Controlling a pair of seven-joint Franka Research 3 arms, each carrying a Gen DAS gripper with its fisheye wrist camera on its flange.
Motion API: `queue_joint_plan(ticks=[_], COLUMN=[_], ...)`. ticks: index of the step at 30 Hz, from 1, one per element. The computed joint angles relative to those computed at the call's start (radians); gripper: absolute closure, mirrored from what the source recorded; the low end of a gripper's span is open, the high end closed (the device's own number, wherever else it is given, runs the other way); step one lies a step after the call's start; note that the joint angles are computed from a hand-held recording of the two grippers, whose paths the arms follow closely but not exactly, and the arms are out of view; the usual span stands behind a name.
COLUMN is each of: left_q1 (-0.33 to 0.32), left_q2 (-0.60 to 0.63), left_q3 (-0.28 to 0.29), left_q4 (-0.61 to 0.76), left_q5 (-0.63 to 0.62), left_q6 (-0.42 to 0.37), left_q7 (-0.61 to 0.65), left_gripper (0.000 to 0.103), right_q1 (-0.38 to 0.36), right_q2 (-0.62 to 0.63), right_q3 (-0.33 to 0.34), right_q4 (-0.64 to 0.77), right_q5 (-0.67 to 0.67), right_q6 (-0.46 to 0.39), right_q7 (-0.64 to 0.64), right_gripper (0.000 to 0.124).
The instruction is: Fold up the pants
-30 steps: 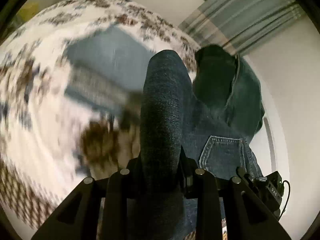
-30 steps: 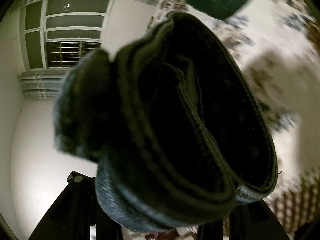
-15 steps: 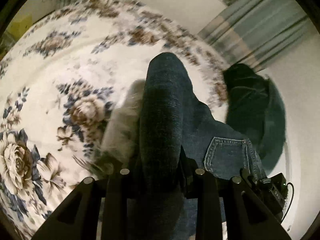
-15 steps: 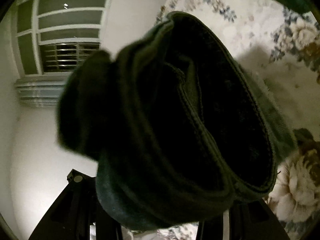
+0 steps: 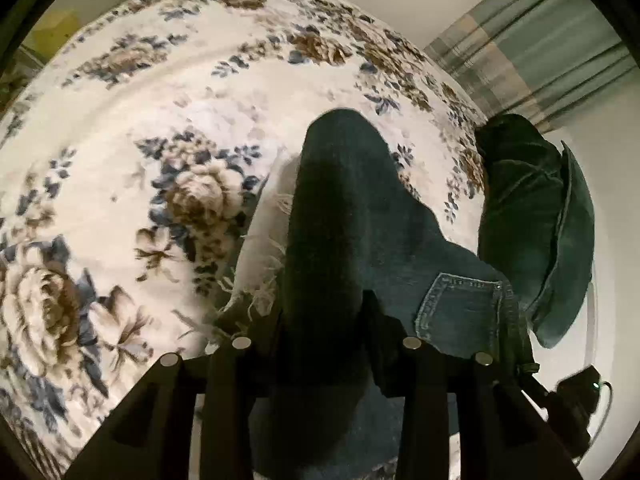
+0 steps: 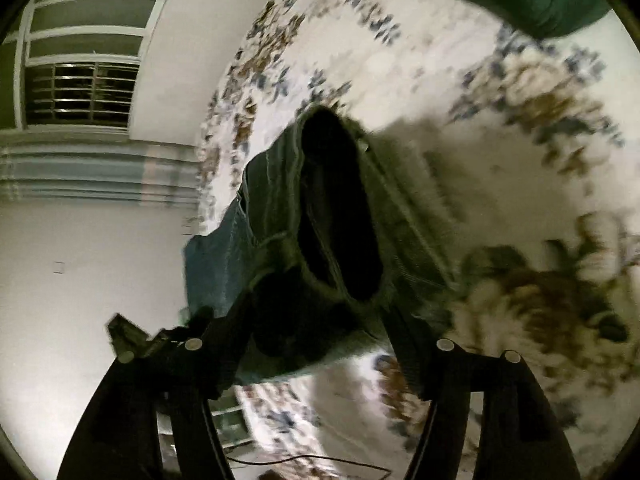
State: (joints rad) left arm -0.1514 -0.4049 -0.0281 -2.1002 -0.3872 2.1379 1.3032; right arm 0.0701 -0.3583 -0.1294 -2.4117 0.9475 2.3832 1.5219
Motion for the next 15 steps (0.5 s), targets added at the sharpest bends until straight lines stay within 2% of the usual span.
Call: queue_joint_plan(ticks=[3, 4, 5, 7, 8, 11, 15], left_q1=[0.013, 0.014, 0.015, 0.007, 0.002, -0.012, -0.049], left_q2=[-0.024, -0.036, -0.048, -0.072, -0.087, -0.131, -0.190], left_q3=[-0.037, -0.050, -0.068, -0.086, -0.093, -0.136, -0.169], left_q4=[0.026, 0.034, 0.051, 0.068, 0.071, 0.113, 0.149], left_q5=[0.092, 0.128, 0.175, 0.231, 0.255, 0.353, 0.416], left_q6=[-0.033, -0.045, -0.070, -0.100, -0.111, -0.192, -0.256], left_q7=[-0.050, -0.063, -0.078, -0.096, -0.106, -0.150, -0.192], left_gripper=[0.067, 0.058, 0.041, 0.021, 0.015, 0.009, 0.008], right_q1=[-0.054, -0.073, -0.084, -0.102, -0.105, -0.114, -0.110], right_q2=[-0.121, -0.169, -0.190, -0.221, -0.237, -0.302, -0.388], right_q3=[0.073, 0.089, 0.104, 0.148, 0.165, 0.216, 0.263], right_q4=[-0.012, -0.020, -0.002, 0.055, 0.072, 0.116, 0.173], right_q5=[-0.243, -0.326, -0.397, -0.539, -0.597, -0.760, -0.914], right_q6=[-0.027, -0.051, -0.074, -0.138, -0.166, -0.249, -0.364], right_q7=[0.154, 0.192, 0.223, 0.295, 0.322, 0.380, 0.408], right_gripper=[0.050, 0.047, 0.046, 0.044, 0.040, 0.021, 0.021])
